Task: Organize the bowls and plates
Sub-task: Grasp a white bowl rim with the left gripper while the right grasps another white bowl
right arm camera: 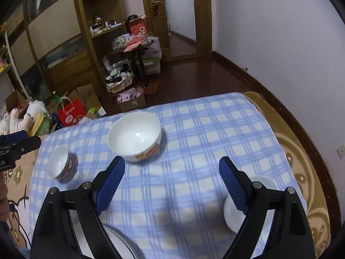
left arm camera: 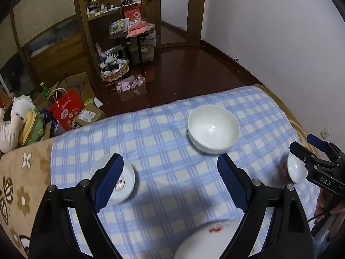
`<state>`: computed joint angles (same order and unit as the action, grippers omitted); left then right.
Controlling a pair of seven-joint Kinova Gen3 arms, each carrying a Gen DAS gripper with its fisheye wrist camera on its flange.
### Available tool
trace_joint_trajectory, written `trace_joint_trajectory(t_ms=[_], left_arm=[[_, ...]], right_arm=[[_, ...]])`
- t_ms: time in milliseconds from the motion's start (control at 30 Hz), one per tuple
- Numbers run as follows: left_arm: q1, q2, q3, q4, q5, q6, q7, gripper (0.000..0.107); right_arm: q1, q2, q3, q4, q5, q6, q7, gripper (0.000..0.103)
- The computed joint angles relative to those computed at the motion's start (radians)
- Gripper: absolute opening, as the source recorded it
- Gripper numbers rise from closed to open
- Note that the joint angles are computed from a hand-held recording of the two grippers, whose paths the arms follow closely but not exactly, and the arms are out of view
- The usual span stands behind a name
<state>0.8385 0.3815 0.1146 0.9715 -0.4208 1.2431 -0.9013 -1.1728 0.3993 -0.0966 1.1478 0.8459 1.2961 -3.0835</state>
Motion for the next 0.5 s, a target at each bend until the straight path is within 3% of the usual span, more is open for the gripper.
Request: trace_joint_trajectory(t_ms=[167, 267, 333, 500], left_arm=[[-0.040, 0.077, -0.007, -0.084, 0.050, 0.012, -0.035, 0.088], [-0.062, 0.110, -0.023, -0.098, 0.099, -0.016, -0.063, 0.088], [-0.105, 0.123, -0.007, -0.078, 0.143, -0.069, -0.065, 0.088], [-0.133, 0.197, -0.020, -0.117, 0.209, -0.094, -0.090, 0.088]], right_arm=[[0.048, 0.035, 0.011, -0.043, -0.029, -0.050, 0.059, 0.093], [0.077, 0.066, 0.023, -0.083, -0.070, -0.082, 0.117, 0.093], [0.087, 0.084, 0.039, -0.093, -0.087, -0.111, 0.126, 0.093], [0.131, 0.117, 0.065, -0.072, -0.156, -0.215, 0.106, 0.093]])
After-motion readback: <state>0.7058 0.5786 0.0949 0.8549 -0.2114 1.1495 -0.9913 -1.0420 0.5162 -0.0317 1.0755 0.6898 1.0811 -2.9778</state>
